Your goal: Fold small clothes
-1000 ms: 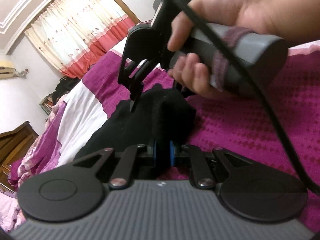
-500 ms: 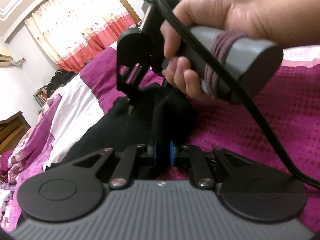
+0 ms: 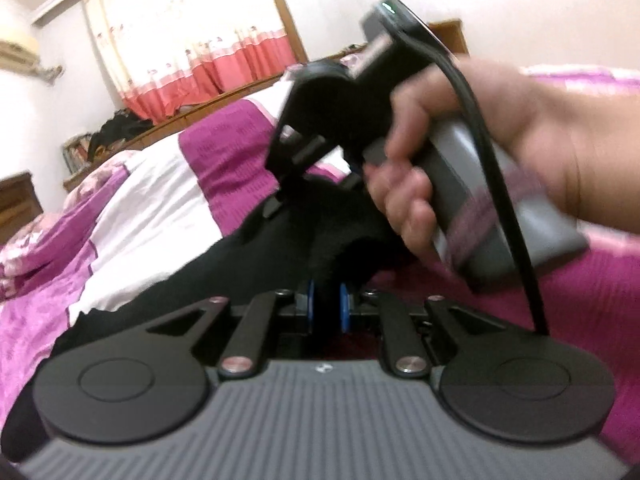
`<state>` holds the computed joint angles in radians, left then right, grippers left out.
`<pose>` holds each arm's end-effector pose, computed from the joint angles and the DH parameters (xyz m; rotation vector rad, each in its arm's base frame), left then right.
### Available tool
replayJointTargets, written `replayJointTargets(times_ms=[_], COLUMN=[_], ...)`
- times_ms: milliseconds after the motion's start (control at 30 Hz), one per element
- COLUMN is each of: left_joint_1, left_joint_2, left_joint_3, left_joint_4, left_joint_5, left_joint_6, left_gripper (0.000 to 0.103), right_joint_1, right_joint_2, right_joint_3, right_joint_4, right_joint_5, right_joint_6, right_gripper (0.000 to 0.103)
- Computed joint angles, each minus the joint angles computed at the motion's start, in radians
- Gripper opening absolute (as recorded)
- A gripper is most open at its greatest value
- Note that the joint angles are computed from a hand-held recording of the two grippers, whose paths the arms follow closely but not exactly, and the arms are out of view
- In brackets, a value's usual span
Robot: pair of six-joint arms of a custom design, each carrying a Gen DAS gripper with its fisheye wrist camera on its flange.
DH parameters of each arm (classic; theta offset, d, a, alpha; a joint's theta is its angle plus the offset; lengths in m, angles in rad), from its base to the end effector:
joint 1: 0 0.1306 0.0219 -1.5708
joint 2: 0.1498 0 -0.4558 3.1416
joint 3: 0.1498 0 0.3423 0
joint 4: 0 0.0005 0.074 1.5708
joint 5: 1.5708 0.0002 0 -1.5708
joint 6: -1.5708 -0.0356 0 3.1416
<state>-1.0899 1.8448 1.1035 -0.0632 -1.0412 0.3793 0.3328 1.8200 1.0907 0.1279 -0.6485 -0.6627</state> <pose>0.2699 -0.4519 0.2485 0.2499 1.9388 0.2958 0.5021 0.1958 0.2644 -0.0237 2.3148 1.2463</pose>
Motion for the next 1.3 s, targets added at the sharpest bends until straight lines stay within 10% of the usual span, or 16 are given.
replayJointTargets(times_ms=[333, 500, 800, 1000, 1100, 1300], left_joint_1=[0.004, -0.011, 0.037, 0.061, 0.067, 0.127], left_joint_2=[-0.190, -0.269, -0.380, -0.450, -0.467, -0.547], left_joint_3=[-0.105, -0.231, -0.322, -0.383, -0.452, -0.533], left_joint_4=[-0.063, 0.047, 0.177, 0.224, 0.349, 0.282], left_joint_5=[-0.016, -0.036, 0.005, 0.014, 0.009, 0.061], left_joint_6=[0.188, 0.345, 0.304, 0.437, 0.386, 0.624], left_gripper=[0.014, 0.014, 0.014, 0.013, 0.013, 0.013], right_joint_1=[0.094, 0.182, 0.345, 0.408, 0.446, 0.532], right_joint_2=[-0.155, -0.164, -0.158, -0.107, -0.071, 0.033], right_joint_3=[0.025, 0.118, 0.277, 0.410, 0.474, 0.635], right_joint_4=[-0.182, -0.335, -0.527, -0.637, -0.676, -0.778], right_joint_5=[0.213, 0.339, 0.633, 0.743, 0.798, 0.885], right_joint_6=[0.186, 0.224, 0.254, 0.270, 0.272, 0.308], right_gripper=[0.011, 0.011, 0.011, 0.011, 0.011, 0.011])
